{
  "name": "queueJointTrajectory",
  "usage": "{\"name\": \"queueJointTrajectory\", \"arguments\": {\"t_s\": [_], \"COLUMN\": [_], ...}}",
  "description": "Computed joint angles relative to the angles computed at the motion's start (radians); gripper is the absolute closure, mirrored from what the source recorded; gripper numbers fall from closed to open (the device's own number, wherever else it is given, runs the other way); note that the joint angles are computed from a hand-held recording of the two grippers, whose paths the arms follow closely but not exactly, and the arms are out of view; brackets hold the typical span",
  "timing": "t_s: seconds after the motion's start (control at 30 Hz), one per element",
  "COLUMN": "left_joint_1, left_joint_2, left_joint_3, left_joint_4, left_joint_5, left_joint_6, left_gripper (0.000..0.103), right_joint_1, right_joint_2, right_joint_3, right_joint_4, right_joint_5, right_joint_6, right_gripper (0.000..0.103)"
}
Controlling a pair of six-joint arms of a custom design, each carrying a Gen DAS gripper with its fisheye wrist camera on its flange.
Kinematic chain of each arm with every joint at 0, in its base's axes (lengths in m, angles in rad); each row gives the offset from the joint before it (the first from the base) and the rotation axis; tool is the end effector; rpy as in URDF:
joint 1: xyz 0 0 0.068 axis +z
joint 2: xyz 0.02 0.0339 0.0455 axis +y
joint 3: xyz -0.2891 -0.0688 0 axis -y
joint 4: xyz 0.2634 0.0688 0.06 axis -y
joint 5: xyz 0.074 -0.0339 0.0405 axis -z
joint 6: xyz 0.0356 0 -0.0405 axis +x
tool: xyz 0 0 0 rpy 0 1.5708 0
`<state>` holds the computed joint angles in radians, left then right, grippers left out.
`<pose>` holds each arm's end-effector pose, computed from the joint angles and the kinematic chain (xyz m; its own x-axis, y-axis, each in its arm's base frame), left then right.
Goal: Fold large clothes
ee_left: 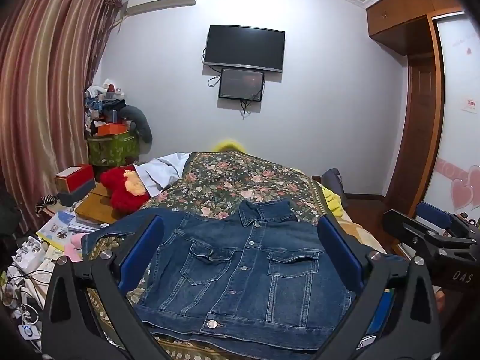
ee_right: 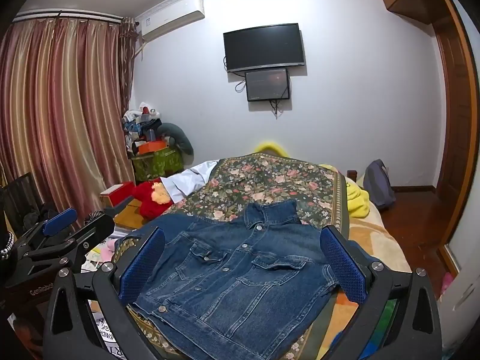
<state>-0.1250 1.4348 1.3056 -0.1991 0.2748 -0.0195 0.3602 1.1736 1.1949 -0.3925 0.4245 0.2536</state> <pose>0.3483 -0.0535 0.3906 -0.3272 0.0222 -0.9447 0.3685 0.9236 -0.1059 0.2573 0.0812 0.4071 -0.3191 0.1241 -0.9396 0.1220 0.9885 0.0892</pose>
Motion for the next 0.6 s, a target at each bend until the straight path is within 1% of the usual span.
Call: {"name": "queueJointTrajectory", "arguments": {"t_s": [0.6], "left_joint_1": [-0.005], "left_joint_2": [0.004], "left_joint_3": [-0.004], "left_joint_4": [0.017], "left_joint_5": [-0.011], "left_joint_6": [-0.003], "left_gripper": [0.000], "right_joint_1": [0.009], "right_joint_2": [-0.002], "right_joint_3": [0.008], "right_joint_4": [-0.008], "right_joint_5": [0.008], "right_joint_6": [0.002], "right_gripper": [0.000]}}
